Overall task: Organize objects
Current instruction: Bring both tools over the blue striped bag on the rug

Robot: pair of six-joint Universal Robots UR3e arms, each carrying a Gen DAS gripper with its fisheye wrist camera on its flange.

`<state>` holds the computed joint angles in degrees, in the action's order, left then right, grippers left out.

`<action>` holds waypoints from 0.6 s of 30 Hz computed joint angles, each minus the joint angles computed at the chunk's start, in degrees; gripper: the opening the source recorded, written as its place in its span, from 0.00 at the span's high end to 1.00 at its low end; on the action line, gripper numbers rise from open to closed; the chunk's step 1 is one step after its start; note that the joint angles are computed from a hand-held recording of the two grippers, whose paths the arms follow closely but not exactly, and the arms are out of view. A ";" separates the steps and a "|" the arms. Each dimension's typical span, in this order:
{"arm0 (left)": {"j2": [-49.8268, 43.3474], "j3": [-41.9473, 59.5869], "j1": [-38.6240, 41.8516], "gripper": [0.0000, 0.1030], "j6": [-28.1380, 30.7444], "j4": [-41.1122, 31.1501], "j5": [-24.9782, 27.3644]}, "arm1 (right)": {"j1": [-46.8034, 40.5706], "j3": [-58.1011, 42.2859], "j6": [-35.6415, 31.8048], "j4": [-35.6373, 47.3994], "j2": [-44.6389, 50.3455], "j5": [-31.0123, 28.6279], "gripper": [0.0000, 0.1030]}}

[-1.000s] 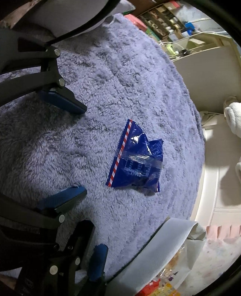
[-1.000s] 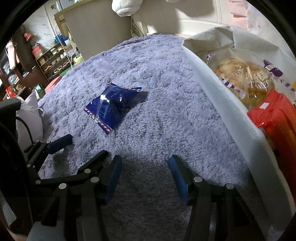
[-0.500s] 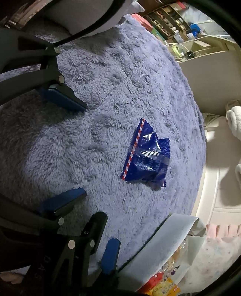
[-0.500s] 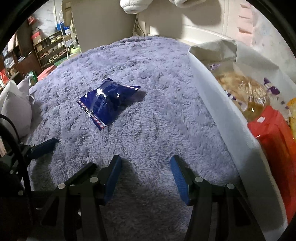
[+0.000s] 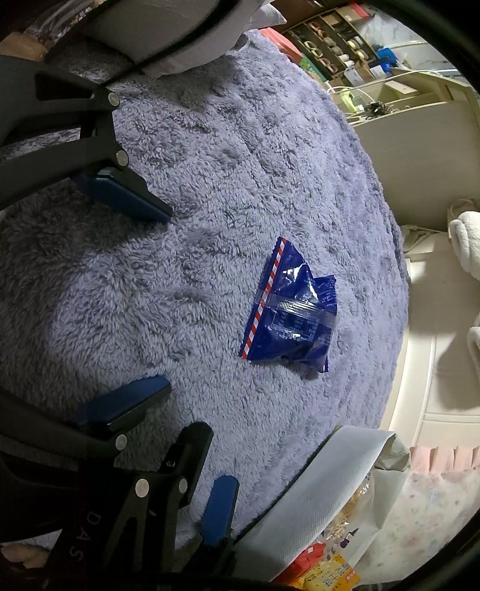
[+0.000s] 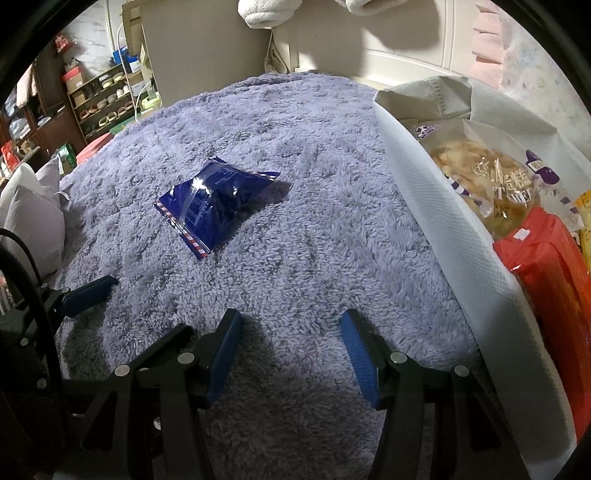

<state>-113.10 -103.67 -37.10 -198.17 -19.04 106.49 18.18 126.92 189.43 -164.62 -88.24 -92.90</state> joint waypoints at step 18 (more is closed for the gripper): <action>-0.74 1.00 -1.11 0.18 -0.49 -0.55 1.87 | 0.43 0.12 0.17 -0.37 0.33 -1.03 0.44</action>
